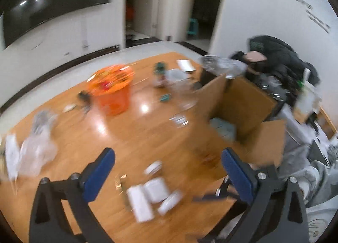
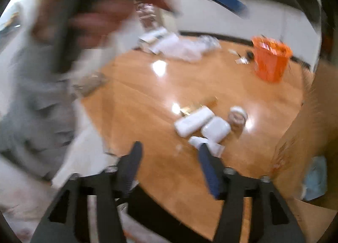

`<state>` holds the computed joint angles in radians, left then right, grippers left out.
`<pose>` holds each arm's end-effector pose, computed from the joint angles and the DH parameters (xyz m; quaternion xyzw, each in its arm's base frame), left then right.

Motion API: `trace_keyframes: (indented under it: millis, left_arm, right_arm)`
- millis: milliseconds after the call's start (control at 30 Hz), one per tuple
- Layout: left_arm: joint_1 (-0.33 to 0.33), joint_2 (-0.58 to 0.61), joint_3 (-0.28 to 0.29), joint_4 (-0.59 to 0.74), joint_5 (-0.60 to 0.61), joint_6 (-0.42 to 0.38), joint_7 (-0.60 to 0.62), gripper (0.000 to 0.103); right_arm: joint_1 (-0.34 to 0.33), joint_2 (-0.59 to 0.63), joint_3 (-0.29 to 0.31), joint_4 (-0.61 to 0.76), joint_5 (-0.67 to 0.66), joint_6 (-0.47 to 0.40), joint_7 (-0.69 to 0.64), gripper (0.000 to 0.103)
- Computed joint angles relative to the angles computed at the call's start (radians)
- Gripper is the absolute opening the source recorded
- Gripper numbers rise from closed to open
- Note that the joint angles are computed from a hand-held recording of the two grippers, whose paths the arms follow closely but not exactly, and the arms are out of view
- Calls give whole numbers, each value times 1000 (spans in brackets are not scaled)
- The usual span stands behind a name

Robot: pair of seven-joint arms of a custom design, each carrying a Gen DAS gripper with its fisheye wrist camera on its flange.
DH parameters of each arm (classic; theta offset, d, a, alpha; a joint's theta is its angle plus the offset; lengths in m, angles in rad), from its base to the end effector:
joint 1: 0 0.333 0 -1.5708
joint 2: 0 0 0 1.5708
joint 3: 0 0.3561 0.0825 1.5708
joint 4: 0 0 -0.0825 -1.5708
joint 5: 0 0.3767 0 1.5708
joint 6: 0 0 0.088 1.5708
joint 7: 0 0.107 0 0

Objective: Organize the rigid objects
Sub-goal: 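Grasp the white pump bottle with the right gripper, then drop the pump bottle in the box with right gripper while left grasps the power bank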

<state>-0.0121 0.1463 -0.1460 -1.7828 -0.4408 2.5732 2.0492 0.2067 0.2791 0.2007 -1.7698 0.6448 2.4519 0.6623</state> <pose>0.6429 -0.0889 0.5850 -0.5421 0.7608 -0.3260 0.1448 0.6223 0.2536 0.4920 -0.8871 0.3225 -0.0231 0.3295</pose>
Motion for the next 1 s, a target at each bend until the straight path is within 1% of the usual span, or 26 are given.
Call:
trace_keyframes:
  millis: [33,67,167,300,333,367,400,433,533,633,733,767,800,867,900,967,1000]
  left_arm:
    - [7,-16,7,-40,-9,22,-2,100]
    - [15,-34,15,-91,-20,57,-7,100]
    - [29,-62,33,-188,-23,128,-28,100]
    - [40,-84,43,-297,-30,220,-62,100]
    - [40,-83,43,-311,-29,237,-74,100]
    - [42,-87,42,-329,-40,253,-73,100]
    - [46,-90,38,-347,-75,267,-50,100]
    - [48,-92,36,-355,-97,272,-36,100]
    - [51,-84,35,-371,-131,286,-27,100]
    - [56,-85,34,-393,-164,291,-7,100]
    - [58,-81,28,-405,-212,285,32,100]
    - [55,-77,22,-407,-229,285,49,100]
    - [54,-77,20,-409,-241,284,62,100]
    - [46,-62,10,-401,-263,279,82,100]
    - [42,-51,5,-394,-274,275,89,98]
    - [36,-29,-2,-380,-280,263,93,88]
    - [35,-14,-7,-370,-286,256,96,79]
  right_arm:
    - [33,32,-21,10,-58,47,82,66]
    - [45,54,-26,18,-92,69,127,67]
    - [87,117,-52,37,-227,153,270,79]
    - [89,174,-42,87,-318,155,369,80]
    - [91,178,-39,77,-342,193,384,79]
    - [109,174,-50,61,-387,228,416,78]
    - [115,176,-54,59,-418,240,441,67]
    - [110,172,-49,50,-436,252,456,62]
    - [85,169,-20,49,-480,260,477,62]
    - [25,139,57,27,-443,282,409,62]
    - [-73,73,167,20,-275,252,241,62]
    - [-107,45,197,28,-196,238,176,62]
    - [-124,24,208,35,-139,238,134,62]
    - [-162,-23,220,48,-12,252,60,62]
    - [-170,-41,209,57,26,258,52,62]
    - [-166,-60,163,74,42,267,85,62]
    - [-155,-66,129,74,22,285,122,62]
